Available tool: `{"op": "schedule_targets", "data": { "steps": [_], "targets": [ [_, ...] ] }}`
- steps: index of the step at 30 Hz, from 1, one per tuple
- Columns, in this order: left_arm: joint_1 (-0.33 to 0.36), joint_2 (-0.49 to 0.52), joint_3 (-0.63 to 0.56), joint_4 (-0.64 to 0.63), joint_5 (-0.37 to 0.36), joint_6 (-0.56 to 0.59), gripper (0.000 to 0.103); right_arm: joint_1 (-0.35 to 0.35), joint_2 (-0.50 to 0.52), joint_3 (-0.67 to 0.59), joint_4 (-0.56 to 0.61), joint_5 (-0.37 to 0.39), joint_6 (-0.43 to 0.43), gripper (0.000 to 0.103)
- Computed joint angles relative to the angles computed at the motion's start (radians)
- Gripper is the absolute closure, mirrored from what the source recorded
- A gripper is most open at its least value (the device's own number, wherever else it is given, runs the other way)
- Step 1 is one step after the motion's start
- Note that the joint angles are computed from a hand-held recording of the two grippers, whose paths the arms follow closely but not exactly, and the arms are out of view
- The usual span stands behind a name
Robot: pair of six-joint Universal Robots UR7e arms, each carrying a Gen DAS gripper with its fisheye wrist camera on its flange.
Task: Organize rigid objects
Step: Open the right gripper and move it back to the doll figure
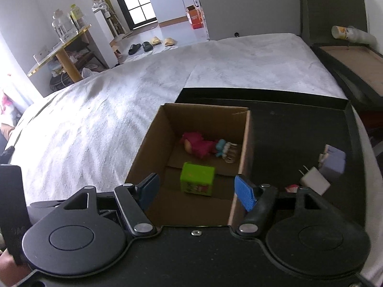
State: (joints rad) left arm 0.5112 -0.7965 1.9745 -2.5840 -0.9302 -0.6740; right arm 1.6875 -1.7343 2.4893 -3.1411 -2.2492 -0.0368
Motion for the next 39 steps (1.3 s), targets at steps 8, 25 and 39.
{"op": "schedule_targets", "data": {
  "steps": [8,25,39],
  "targets": [
    [-0.013,0.011,-0.027,0.066,0.021,-0.014,0.092,-0.016,-0.087,0.021,0.044,-0.003,-0.026,0.03],
    [-0.032,0.021,-0.047,0.132,0.052,-0.037,0.092,-0.216,-0.285,0.094,0.085,0.072,-0.056,0.025],
    [-0.039,0.02,-0.047,0.148,0.064,-0.026,0.092,-0.364,-0.313,0.133,0.071,0.204,-0.169,0.027]
  ]
}}
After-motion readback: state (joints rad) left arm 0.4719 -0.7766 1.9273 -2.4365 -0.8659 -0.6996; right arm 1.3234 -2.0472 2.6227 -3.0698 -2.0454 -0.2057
